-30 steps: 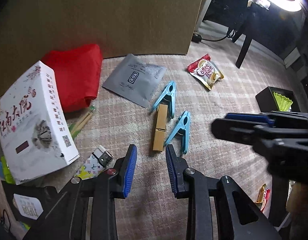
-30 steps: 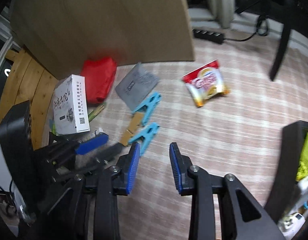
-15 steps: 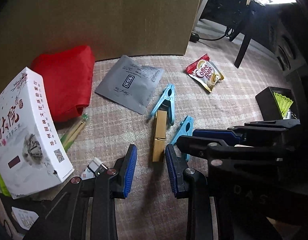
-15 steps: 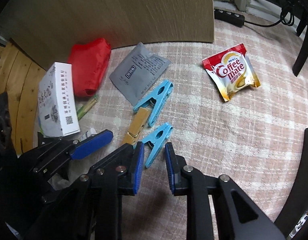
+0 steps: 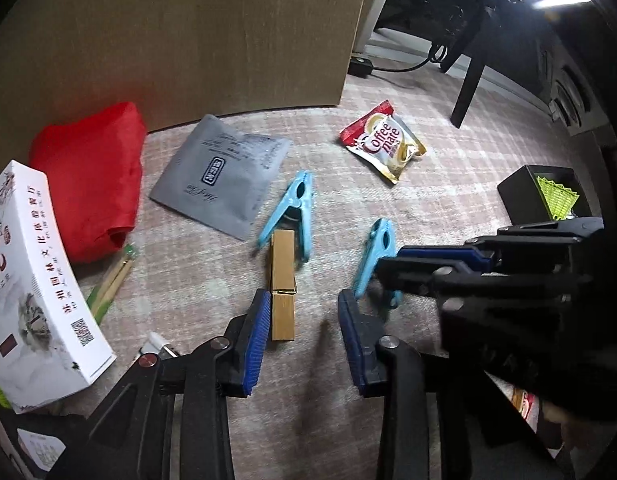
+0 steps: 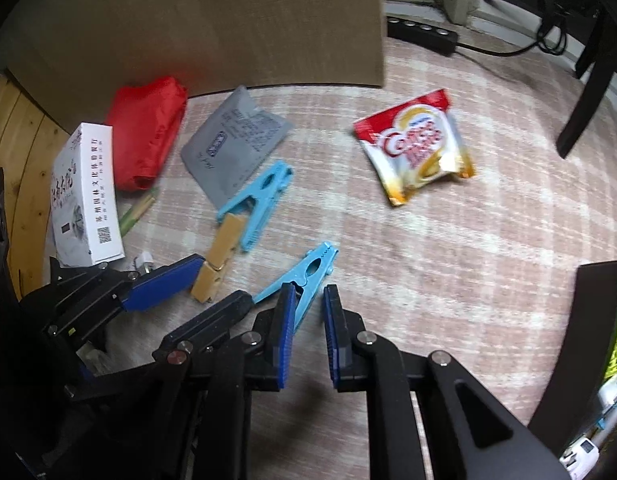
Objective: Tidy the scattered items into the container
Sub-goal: 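Grasp the wooden clothespin with the left tool while the right tool grasps a blue clothespin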
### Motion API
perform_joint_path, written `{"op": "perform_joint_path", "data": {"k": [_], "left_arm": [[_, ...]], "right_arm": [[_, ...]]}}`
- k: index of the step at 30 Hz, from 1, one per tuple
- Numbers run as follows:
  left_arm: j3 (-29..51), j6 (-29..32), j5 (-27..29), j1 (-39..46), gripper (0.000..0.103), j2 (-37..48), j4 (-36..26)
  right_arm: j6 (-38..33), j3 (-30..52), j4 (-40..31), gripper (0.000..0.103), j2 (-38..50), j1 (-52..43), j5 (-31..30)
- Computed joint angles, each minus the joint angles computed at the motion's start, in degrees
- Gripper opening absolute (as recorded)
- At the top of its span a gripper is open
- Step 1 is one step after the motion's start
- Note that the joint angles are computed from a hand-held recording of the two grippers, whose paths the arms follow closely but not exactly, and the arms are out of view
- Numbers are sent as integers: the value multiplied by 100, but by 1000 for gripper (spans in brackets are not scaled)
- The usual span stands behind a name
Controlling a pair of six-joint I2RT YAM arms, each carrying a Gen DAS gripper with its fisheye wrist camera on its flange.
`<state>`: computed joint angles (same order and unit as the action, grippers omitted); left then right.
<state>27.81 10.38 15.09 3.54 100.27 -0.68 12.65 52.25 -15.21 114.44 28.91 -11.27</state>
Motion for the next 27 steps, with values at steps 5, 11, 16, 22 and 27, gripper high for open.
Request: {"op": "perform_joint_path", "data": {"k": [5,11,16,22,27], "left_arm": [[131,-128,-15,-12,31,180,-8],[163,-271,-200,-92,11,287,182],[28,-397,-197,-101,11,252,324],[-262,-547,-174,-134,11,-238,227],[-497,-747,-193,-397,11,-1019,-129]], "right_arm": [[-242,-113,-19,12,-66,-457,-21],[-287,-292,119,10,-146,-465,79],[-261,-674,332,3,-304,-364,120],[-175,-1122,562,3,-586,-342,49],[-206,-1710,689,2,-1187,-479,-78]]}}
